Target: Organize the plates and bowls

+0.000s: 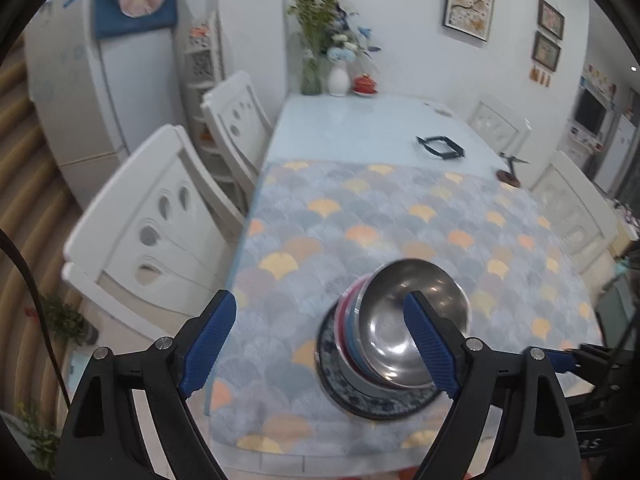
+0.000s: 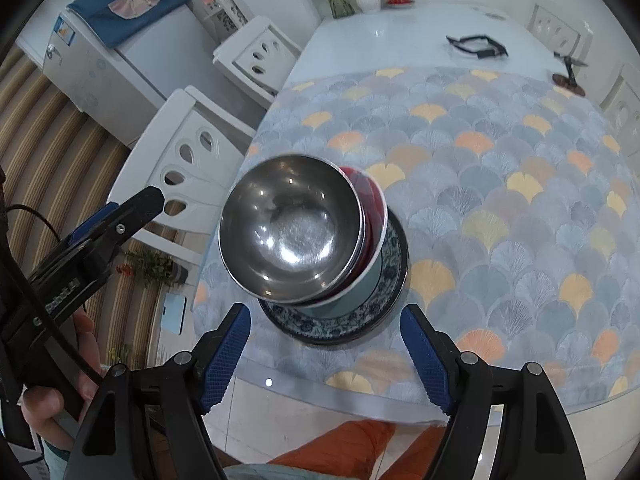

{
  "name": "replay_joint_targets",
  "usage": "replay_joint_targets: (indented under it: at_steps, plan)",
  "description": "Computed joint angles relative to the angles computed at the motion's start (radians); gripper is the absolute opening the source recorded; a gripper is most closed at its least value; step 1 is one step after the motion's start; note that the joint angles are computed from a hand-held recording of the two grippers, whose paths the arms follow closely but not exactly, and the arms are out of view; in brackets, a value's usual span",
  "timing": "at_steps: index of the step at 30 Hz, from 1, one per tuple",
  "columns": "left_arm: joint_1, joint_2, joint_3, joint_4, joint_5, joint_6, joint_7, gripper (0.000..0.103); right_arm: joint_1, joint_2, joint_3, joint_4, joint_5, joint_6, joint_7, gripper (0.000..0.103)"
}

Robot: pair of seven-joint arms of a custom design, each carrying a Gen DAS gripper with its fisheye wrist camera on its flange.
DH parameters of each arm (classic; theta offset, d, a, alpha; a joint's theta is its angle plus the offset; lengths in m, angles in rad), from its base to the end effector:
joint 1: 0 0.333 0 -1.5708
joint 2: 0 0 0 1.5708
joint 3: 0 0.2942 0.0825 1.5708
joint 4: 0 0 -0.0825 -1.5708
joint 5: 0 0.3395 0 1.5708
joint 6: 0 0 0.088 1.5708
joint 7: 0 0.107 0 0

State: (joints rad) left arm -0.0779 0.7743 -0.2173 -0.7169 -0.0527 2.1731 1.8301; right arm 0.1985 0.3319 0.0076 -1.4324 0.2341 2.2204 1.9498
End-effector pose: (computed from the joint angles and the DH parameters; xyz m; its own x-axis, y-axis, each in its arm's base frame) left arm 0.7176 -0.1358 0.5735 -0.4237 -0.9051 0.0349 -0.6916 0.2983 -0.6578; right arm 0.6341 0.1393 0.5435 -0.1908 -0.9090 -0.3706 -0.8977 0.3143 -0.3087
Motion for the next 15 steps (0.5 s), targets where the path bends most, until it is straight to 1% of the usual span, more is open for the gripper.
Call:
replay_joint_targets:
  at_steps: [5, 8, 11, 15]
  plan:
    - [0.007, -0.047, -0.004, -0.091, 0.002, 0.039, 0.023, 0.085, -0.008, 0.002, 0.004, -0.008, 0.033, -0.002, 0.003, 0.076]
    - [0.01, -0.059, -0.007, -0.108, 0.002, 0.041, 0.036, 0.085, -0.006, 0.004, 0.002, -0.004, 0.026, -0.002, 0.009, 0.076]
    - [0.018, -0.083, -0.01, -0.153, -0.007, 0.092, 0.037, 0.085, -0.007, 0.008, 0.002, 0.0, 0.03, -0.005, 0.013, 0.076]
    - [0.007, -0.057, 0.006, -0.104, 0.008, 0.078, -0.001, 0.086, -0.011, 0.015, 0.003, 0.009, 0.038, -0.013, 0.013, 0.076]
